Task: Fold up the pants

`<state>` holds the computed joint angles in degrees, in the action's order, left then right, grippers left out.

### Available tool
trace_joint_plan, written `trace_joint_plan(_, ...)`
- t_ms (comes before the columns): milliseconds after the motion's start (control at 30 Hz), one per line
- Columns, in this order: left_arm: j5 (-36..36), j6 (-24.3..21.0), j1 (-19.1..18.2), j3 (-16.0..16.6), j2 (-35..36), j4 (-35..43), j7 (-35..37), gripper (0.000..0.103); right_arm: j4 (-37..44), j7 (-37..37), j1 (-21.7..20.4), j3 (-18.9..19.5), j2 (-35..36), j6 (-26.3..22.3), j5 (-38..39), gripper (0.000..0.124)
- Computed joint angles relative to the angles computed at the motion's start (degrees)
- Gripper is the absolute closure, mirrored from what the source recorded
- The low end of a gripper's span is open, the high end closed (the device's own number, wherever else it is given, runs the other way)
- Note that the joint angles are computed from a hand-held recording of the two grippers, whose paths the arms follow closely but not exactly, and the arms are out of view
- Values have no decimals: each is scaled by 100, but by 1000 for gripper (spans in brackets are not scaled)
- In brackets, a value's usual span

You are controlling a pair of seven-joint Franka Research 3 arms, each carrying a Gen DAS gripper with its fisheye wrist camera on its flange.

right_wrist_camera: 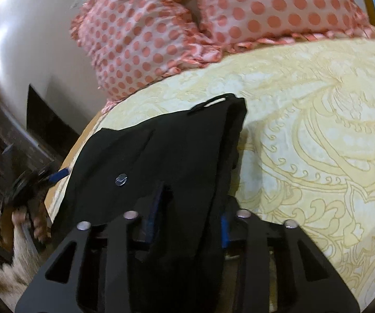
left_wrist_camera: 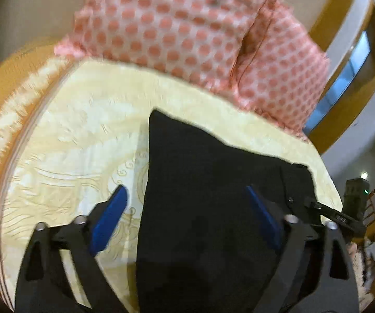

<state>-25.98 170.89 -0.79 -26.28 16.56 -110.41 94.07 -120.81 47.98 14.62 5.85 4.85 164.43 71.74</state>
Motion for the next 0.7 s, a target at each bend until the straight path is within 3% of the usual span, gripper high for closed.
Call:
trace_joint_plan(33,6,-441,49,-10,187,291,-4,25,-32,-148,0,13,-40,21,85,94)
trace_joint_plan(133,324,-979,-193,299,433,694,-269,33,16,-125,-31,-23,15,-84,163,93)
trace_joint_plan(233,588,-1063,-352,463,507,809,-469,39,51,98,-60,-48,56,-168,40,89)
trace_joint_plan(333,1100,-1005,-619,750,458,776,-867,67,56,-89,-43,-5,60,-61,56,98)
trace_joint_plan(367,1345,-935,-723,870,401,714,-1035,82,39,-181,-18,17,33,37,52,102)
trace_joint_plan(400,1369,-869,-658,802,358,653,-975,92,30,-256,-8,28,7,89,93,104)
trace_joint_plan(467,1193,-844,-455,572,330,644,-742,96,64,-488,-26,30,-31,47,376,106)
trace_joint_plan(700,1597,-737,-617,695,321,775,-936,97,278,-503,6,-29,-15,6,245,108)
